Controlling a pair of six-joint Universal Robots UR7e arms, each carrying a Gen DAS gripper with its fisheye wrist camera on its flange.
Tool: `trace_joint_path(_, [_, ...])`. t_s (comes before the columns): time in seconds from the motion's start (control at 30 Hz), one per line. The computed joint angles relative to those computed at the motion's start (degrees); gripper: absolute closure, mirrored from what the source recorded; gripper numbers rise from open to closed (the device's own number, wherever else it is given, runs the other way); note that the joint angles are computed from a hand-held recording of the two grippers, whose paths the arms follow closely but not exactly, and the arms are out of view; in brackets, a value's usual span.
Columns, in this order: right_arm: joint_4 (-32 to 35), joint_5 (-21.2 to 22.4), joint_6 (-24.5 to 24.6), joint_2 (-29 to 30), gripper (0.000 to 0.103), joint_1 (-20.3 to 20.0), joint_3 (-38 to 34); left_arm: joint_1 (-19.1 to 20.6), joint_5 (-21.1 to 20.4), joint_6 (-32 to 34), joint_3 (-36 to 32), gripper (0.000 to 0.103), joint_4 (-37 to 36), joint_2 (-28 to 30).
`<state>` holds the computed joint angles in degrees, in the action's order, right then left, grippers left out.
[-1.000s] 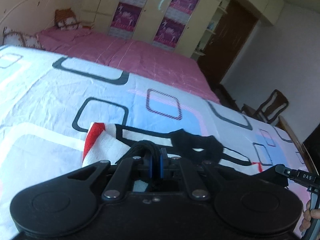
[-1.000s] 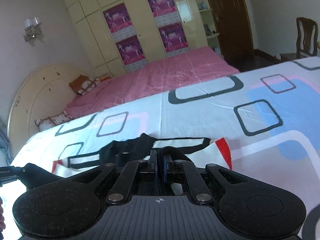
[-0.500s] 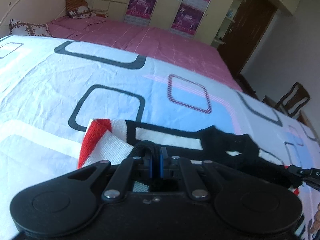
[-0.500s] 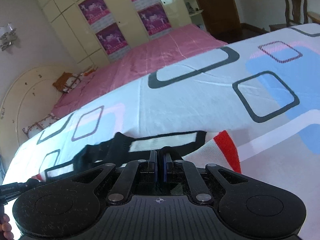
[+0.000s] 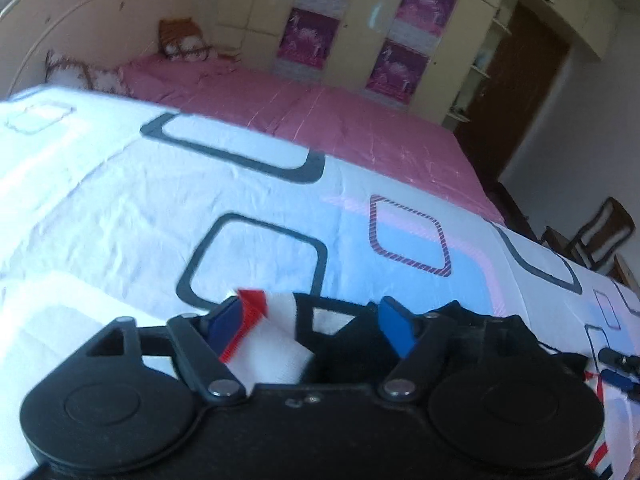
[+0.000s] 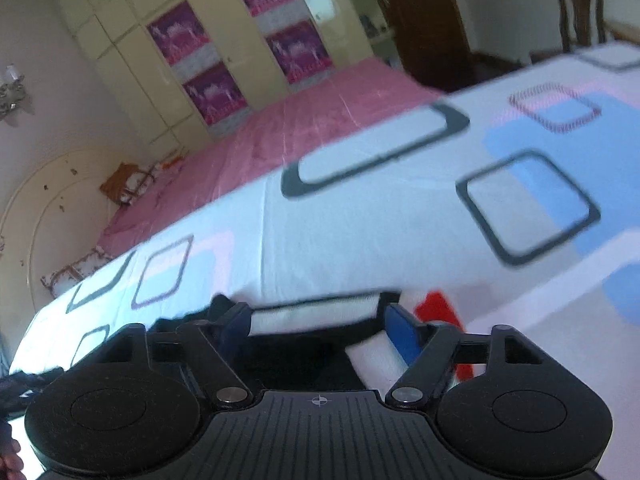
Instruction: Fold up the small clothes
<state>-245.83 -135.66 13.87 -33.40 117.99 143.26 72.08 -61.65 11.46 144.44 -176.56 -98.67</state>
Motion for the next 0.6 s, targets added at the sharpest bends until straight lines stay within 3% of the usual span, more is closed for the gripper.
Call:
trace_joint_path(0.13, [-2.3,1.0,-3.2,0.4,0.031,0.2,0.5,0.3,-0.8,4.0,0.4,0.032,4.7,-2.8])
trace_joint_path(0.23, [0.5,2.4,-5.0,0.4,0.031,-0.5,0.4,-0.2,-0.1,6.1,1.2,0.032,5.9,-2.0])
trace_joint_path(0.37, [3.8,1.9,-7.8,1.9,0.032,-1.1,-1.1,-0.5,1.7,7.3,1.5,0.044,4.4,2.0])
trace_joint_path(0.43, [4.6,2.8,-7.9,2.0,0.053,-2.1,-1.1,-1.0,3.3,8.5,2.3,0.049,2.4,3.3])
trace_joint_path(0.5, [5.9,2.6,-8.2,2.1,0.063,-2.6,-1.3,-0.8,3.5,9.5,2.5,0.053,1.0,3.9])
trace_joint_path(0.57, [7.0,3.3,-8.8,2.0,0.069,-3.2,-1.3,-1.2,4.2,10.2,2.9,0.064,0.1,4.1])
trace_joint_path(0.6, [7.4,3.5,-9.0,2.2,0.078,-3.4,-1.4,-1.3,4.4,10.8,3.0,0.067,-0.2,4.2])
